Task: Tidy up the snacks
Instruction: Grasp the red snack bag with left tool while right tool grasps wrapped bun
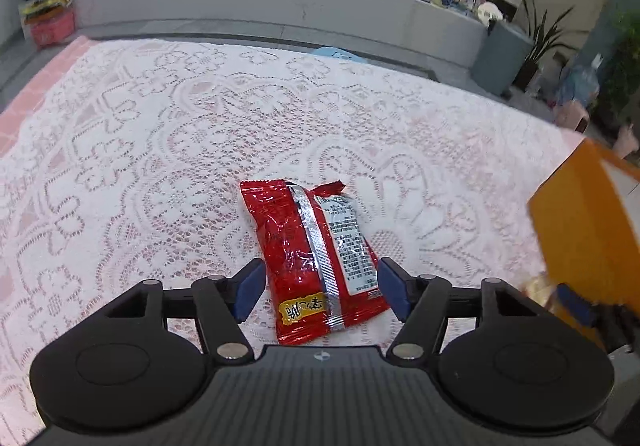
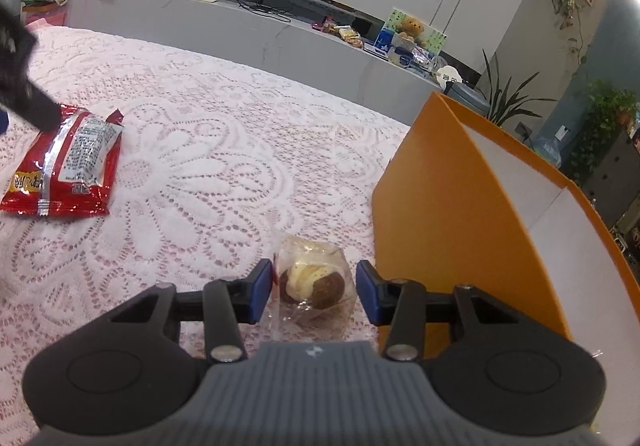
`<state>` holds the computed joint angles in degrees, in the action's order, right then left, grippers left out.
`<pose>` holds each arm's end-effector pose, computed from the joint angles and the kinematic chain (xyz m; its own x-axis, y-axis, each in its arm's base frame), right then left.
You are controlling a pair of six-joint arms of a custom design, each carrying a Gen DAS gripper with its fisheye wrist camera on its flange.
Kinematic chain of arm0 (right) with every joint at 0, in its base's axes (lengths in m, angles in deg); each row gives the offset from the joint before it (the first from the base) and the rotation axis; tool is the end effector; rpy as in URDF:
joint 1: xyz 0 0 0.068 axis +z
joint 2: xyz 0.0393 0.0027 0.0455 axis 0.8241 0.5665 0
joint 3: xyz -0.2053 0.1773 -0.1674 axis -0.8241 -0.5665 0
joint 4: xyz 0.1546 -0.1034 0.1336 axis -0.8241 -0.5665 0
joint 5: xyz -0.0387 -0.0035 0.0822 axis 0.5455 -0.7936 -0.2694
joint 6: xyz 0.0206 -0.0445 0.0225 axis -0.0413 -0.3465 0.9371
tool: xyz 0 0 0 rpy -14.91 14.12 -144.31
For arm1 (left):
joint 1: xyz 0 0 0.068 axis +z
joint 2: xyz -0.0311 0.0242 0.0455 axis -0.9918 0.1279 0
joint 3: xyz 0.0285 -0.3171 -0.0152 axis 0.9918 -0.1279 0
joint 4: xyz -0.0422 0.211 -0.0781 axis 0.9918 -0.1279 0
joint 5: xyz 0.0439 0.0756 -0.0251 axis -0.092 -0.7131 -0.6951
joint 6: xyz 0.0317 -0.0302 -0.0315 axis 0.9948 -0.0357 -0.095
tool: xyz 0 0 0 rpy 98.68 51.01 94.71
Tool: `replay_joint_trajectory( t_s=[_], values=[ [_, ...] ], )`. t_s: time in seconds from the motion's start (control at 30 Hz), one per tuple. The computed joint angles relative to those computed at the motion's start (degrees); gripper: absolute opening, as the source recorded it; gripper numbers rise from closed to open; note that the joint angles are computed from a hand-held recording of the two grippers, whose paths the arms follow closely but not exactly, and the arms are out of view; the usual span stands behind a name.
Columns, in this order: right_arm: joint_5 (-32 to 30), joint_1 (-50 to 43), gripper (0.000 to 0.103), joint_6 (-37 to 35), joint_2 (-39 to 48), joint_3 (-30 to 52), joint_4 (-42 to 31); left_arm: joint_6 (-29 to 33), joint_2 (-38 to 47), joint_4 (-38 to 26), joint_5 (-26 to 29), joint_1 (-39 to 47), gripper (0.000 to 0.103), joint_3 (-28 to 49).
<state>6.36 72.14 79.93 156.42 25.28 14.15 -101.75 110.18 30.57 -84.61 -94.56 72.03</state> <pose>0.2522 0.0630 0.0810 -0.6432 -0.2812 -0.7122 -0.0909 0.9516 -0.2937 0.2842 -0.0585 0.1350 -0.8060 -0.1348 -0.5764 -0.0594 0.9872 -0.1478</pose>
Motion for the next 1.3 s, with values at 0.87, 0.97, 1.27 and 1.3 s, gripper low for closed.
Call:
replay_joint_trajectory(
  t_s=[0.87, 0.97, 1.27, 1.3],
  values=[
    [-18.26, -4.08, 0.034, 6.33, -0.78, -0.44, 3.29, -3.5, 9.47, 14.3, 0.5, 0.98, 0.088, -3.09],
    [-18.3, -3.88, 0.034, 6.12, -0.73, -0.58, 3.48, -1.68, 11.35, 20.48, -1.24, 0.12, 0.092, -4.87],
    [-17.38, -3.06, 0.034, 5.16, -0.78, -0.92, 3.57, 0.18, 13.51, 32.53, -1.86, -1.05, 0.068, -8.86],
    [-17.65, -3.27, 0.034, 5.33, -0.83, -0.94, 3.53, 0.44, 12.86, 31.87, -1.35, -1.02, 0.063, -8.81]
  ],
)
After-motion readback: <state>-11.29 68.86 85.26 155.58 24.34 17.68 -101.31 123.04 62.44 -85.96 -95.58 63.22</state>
